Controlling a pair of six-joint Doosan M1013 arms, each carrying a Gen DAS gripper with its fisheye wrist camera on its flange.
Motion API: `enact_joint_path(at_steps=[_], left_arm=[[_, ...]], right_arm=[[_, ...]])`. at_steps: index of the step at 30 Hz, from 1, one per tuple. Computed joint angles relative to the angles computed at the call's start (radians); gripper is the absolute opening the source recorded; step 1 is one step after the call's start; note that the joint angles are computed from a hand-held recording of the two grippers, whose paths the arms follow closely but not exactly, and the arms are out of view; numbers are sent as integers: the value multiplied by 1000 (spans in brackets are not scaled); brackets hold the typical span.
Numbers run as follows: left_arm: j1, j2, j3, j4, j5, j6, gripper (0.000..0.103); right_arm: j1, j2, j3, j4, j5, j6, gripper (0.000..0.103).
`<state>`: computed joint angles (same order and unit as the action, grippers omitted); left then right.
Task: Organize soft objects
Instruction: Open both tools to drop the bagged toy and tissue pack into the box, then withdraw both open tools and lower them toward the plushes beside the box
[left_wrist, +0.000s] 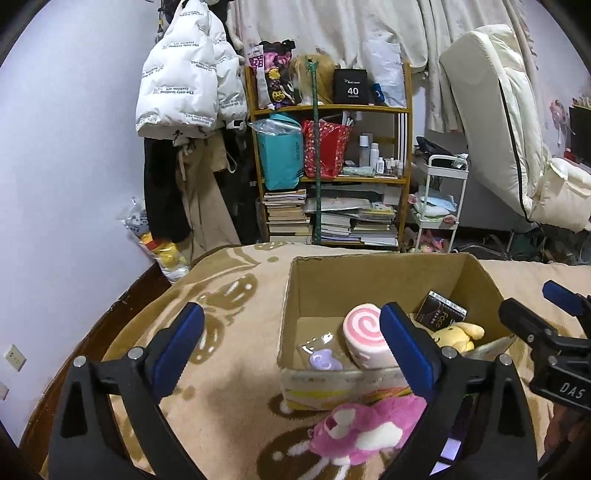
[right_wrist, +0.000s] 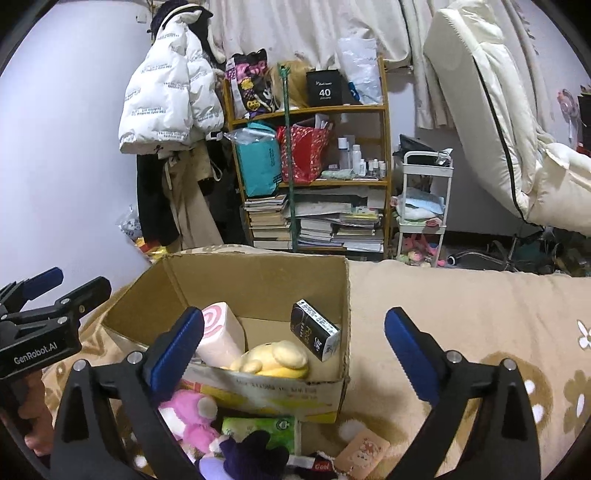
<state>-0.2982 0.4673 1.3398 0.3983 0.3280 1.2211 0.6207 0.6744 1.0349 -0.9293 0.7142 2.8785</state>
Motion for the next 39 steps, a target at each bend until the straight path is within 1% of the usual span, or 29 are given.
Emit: enact_joint_path(at_steps=[2, 5, 6, 8, 13, 15, 20, 25, 28, 31, 34, 39], left_arm=[[2, -9, 8, -12, 9, 13, 96], [9, -16, 6, -106, 36, 108, 98], [11, -19, 6, -125, 54, 119, 98], [16, -26, 11, -149, 68, 132, 98], [17, -52, 40, -121, 77, 119, 98], [19, -64, 54, -137, 78, 133, 98], [17, -89, 87, -103, 84, 109, 98], [20, -113, 114, -150, 80, 158, 98], [19, -123, 130, -149, 79, 159, 98], [18, -126, 135, -152, 83, 163, 98], [17, -121, 134, -143, 88, 152, 98], [19, -110, 128, -167, 97, 172, 98]], right_arm=[[4, -9, 10, -6, 2, 14, 103], [14, -22, 23, -22, 15, 22, 103], [17, -27, 29, -28, 17, 25, 103], [26, -33, 36, -41, 27, 29, 103], [43, -52, 57, -54, 30, 35, 103], [51, -55, 58, -56, 43, 25, 103], [70, -70, 76, -65, 48, 26, 103], [82, -81, 90, -61, 58, 25, 103], [89, -86, 96, -53, 76, 32, 103], [92, -89, 98, -45, 93, 35, 103], [91, -90, 99, -28, 93, 36, 103], [86, -83, 88, 8, 107, 27, 103]])
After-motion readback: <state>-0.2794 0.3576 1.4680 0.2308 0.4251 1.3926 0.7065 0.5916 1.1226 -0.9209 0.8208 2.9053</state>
